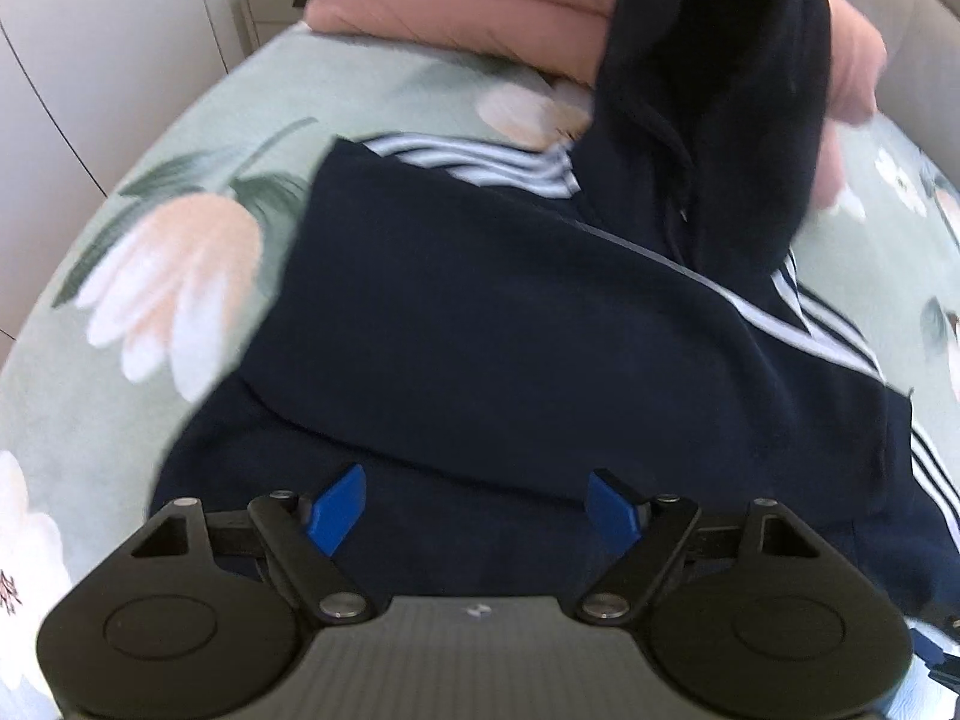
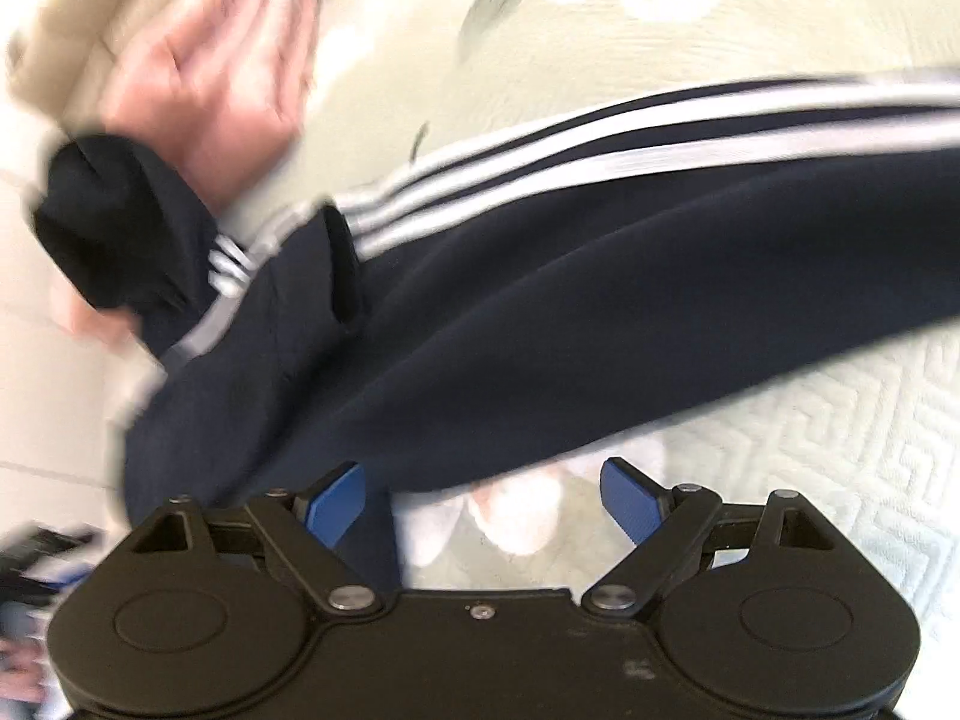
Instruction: Fold large clothes
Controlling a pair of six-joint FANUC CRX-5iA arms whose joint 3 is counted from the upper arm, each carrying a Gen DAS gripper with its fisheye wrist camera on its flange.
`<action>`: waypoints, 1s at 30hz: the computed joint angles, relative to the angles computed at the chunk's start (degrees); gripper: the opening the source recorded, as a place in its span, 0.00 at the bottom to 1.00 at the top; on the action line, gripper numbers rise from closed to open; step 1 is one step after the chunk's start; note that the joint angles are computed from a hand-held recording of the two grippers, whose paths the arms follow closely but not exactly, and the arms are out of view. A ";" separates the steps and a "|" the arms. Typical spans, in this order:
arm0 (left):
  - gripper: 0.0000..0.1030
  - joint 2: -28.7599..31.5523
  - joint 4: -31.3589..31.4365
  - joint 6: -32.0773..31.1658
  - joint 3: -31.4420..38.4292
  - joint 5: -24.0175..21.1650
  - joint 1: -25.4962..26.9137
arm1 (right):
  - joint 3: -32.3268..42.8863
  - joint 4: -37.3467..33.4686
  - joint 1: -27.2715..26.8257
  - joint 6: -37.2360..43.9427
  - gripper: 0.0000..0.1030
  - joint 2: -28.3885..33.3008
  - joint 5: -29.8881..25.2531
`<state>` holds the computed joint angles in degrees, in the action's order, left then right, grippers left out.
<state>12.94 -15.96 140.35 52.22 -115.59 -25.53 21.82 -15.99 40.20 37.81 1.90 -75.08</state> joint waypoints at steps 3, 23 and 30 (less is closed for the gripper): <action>0.79 2.58 -0.67 0.44 3.09 -2.21 -1.31 | -5.05 7.32 0.33 -3.34 0.99 -3.38 2.79; 0.79 -0.16 -4.89 5.71 -3.39 -4.43 0.94 | -29.80 23.41 -7.86 -21.01 0.98 -16.94 28.60; 0.77 -2.16 -4.40 5.66 -5.65 -4.04 2.42 | -42.03 38.71 -8.81 -45.11 0.95 -20.74 41.91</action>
